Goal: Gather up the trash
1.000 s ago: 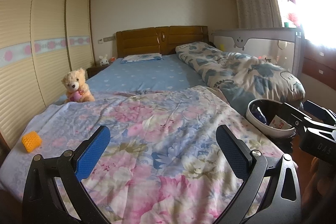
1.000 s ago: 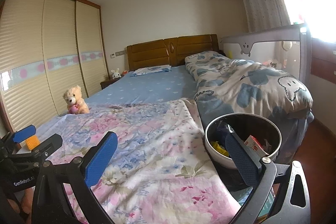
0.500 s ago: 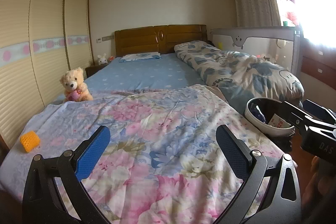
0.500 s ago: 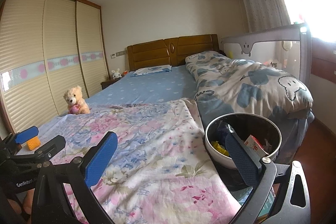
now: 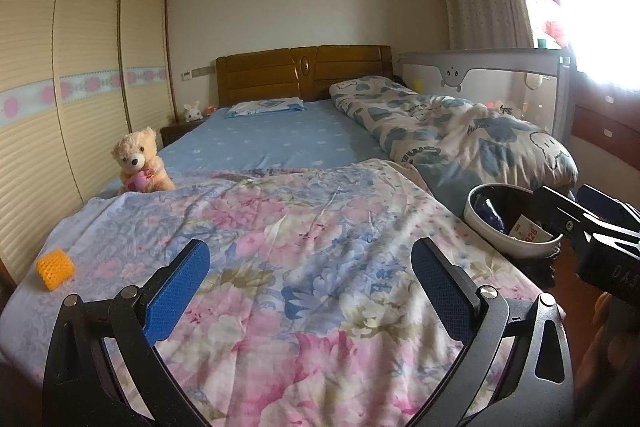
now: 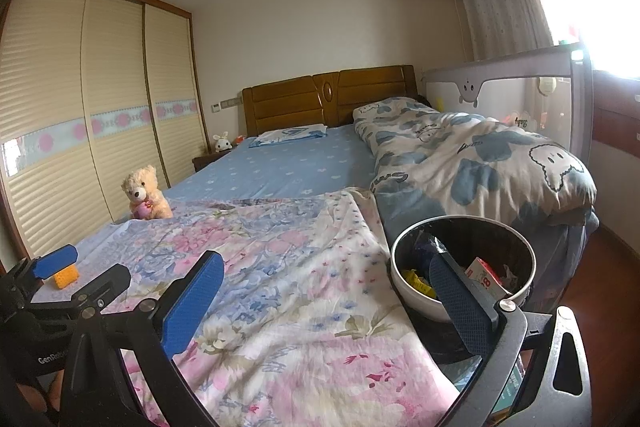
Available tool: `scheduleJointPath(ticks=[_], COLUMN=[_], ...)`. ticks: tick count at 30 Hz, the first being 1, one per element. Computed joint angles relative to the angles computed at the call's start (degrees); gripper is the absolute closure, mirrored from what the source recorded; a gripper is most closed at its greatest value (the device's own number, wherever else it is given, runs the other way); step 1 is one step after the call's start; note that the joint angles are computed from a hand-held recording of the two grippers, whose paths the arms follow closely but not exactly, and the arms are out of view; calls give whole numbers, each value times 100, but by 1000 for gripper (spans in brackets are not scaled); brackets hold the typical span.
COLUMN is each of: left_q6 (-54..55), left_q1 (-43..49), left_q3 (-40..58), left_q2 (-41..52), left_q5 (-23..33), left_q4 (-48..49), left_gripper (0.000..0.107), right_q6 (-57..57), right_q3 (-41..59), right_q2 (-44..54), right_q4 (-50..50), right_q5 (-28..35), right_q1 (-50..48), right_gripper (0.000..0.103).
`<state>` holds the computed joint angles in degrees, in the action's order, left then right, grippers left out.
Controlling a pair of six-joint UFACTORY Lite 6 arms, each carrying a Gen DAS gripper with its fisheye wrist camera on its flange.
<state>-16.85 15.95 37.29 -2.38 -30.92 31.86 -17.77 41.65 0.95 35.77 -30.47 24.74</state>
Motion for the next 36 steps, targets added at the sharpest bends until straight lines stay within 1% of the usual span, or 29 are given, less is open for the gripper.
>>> scheduleJointPath(ticks=[15,23,36], left_q6=[30,-31,-44], left_q1=[-20,49,98], left_q3=[20,178,282], left_q2=[32,299,455], left_q5=[9,-19,-47], left_q4=[-41,44,74], left_gripper=[4,4,4], right_q6=[-78,-77,130], right_q3=[38,179,236], right_q2=[-18,131,273], right_q4=[67,48,-190], right_q5=[61,137,174], right_q1=[26,47,4], right_gripper=[0,0,0])
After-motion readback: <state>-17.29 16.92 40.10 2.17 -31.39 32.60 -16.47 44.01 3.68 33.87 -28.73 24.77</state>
